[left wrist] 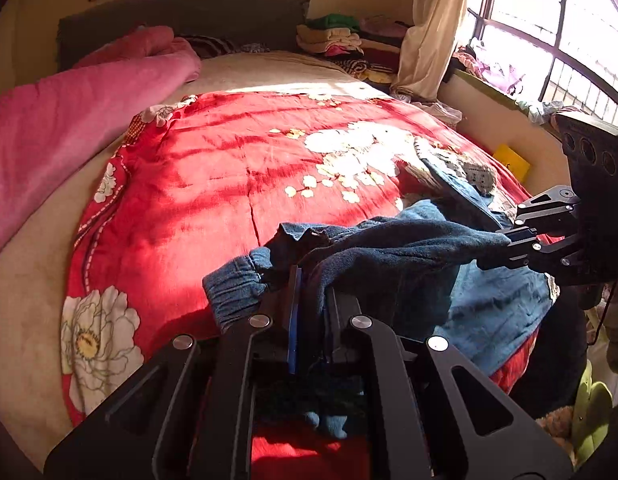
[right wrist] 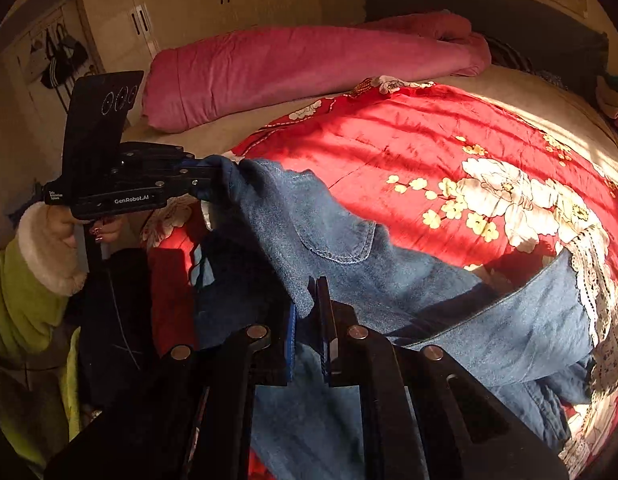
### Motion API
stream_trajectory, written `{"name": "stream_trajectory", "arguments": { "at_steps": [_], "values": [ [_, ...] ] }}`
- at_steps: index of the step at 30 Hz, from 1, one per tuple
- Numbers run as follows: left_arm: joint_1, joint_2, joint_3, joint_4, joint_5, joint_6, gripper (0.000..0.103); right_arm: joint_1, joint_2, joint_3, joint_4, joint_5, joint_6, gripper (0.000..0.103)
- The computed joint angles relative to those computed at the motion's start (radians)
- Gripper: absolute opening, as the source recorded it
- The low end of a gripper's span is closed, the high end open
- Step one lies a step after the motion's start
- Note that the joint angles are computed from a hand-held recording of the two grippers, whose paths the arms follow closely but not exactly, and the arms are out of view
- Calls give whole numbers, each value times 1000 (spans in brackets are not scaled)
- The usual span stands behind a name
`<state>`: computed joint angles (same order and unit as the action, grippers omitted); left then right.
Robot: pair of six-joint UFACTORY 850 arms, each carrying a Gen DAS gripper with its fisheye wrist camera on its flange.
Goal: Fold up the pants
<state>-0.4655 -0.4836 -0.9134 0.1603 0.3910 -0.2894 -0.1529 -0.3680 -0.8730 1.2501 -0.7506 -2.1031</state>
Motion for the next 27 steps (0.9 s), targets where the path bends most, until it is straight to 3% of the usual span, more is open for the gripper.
{"name": "stream_trajectory", "arguments": {
  "at_steps": [10, 16, 22, 23, 27],
  "values": [
    [-51, 10, 91, -104, 5, 62, 4, -22, -15, 104, -26, 12, 16, 9],
    [-75, 26, 121, -238, 28, 178, 6, -31, -22, 127, -20, 1, -3, 11],
    [-68, -1, 109, -165, 14, 96, 6, -19, -55, 123, -42, 34, 47, 13],
    [-71, -1, 110, -175, 14, 110, 6, -23, -58, 116, -60, 18, 68, 16],
    [-71, -3, 108, -169, 11, 112, 6, -61, -33, 99, -98, -105, 123, 47]
  ]
}}
